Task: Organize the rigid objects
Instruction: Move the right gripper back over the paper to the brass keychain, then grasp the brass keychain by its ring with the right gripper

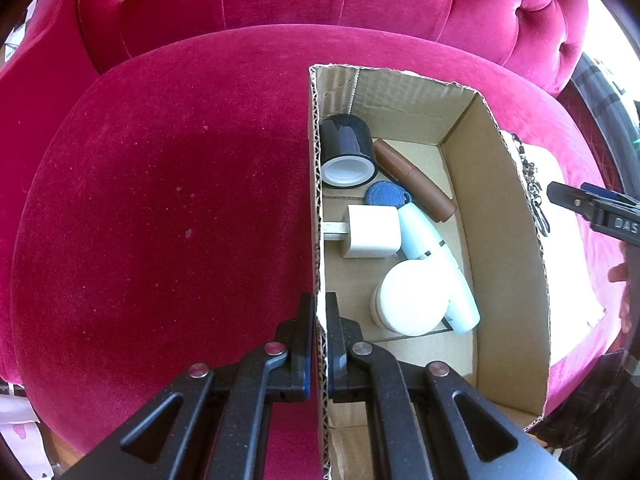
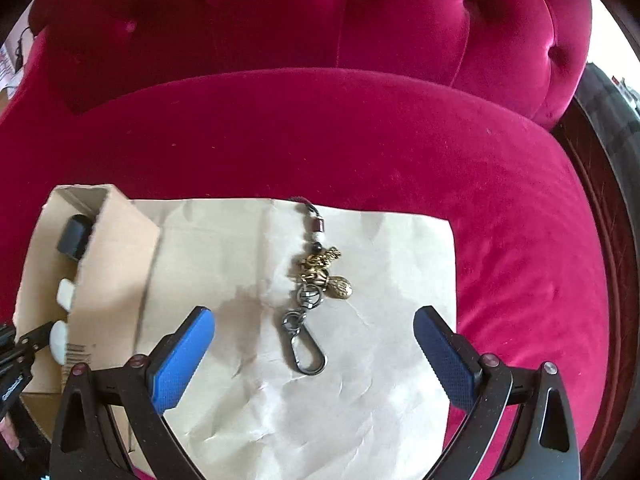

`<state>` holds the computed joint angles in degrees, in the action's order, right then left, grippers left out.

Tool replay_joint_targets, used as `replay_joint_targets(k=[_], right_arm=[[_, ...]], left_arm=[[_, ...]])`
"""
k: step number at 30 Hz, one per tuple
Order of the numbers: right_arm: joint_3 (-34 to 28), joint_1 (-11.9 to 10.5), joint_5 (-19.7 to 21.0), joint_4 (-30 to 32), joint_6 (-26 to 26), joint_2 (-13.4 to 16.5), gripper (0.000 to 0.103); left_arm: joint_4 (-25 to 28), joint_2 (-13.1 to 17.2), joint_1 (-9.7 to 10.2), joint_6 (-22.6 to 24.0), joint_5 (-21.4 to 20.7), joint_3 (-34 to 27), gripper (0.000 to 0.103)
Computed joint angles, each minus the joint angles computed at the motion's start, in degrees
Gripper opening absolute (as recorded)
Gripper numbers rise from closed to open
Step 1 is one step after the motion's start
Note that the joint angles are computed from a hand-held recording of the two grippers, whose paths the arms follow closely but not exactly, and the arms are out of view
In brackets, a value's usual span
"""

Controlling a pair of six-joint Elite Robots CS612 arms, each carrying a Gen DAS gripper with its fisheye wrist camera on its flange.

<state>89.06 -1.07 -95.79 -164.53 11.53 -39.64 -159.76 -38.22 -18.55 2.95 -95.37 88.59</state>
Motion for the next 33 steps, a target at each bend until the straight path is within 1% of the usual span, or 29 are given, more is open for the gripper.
replay_joint_targets(k=[5,11,17,21,23,24,26,27,28,29,33], right_arm=[[-1.4,-0.8,1.0,0.0,1.4,1.3,0.102],[-3.0,-1.2,0.7,0.8,3.0,2.7,0.102],[-3.3,-1.5,1.3,0.8,3.2,2.9,0.100],[-4.0,-1.4,1.5,2.4,3.1,3.1,0.085],[-5.1,-1.6,1.8,4.4,3.0,3.7,0.078],[-5.4,-1.5,1.7,4.7,2.7,3.9,0.077],[-5.4,-1.5,2.2,4.1,2.4,4.0,0.063],[-5.4,-1.4,2.5,3.8,1.9,3.9,0.039],[-5.9,-1.0,1.2,4.3,1.1,3.9,0.023],[-6.1,-0.9,1.3,4.7,0.7,3.9,0.023],[-6.2,-1.2,2.3,5.1,0.7,3.8,0.018]], left_arm=[[-0.1,0.0,0.03,0.0,0.0,0.0,0.004],[-0.2,0.0,-0.03,0.0,0.0,0.2,0.004],[-0.2,0.0,-0.05,0.0,0.0,0.1,0.004],[-0.2,0.0,-0.05,0.0,0.0,0.1,0.004],[-0.2,0.0,-0.05,0.0,0.0,0.1,0.004],[-0.2,0.0,-0.05,0.0,0.0,0.1,0.004],[-0.2,0.0,-0.10,-0.1,0.1,0.2,0.004],[-0.2,0.0,-0.10,-0.1,0.1,0.2,0.004],[-0.1,0.0,-0.12,0.0,0.1,0.2,0.004],[0.0,0.0,-0.15,0.0,0.1,0.1,0.004],[0.1,0.0,-0.16,-0.1,0.1,0.0,0.004]])
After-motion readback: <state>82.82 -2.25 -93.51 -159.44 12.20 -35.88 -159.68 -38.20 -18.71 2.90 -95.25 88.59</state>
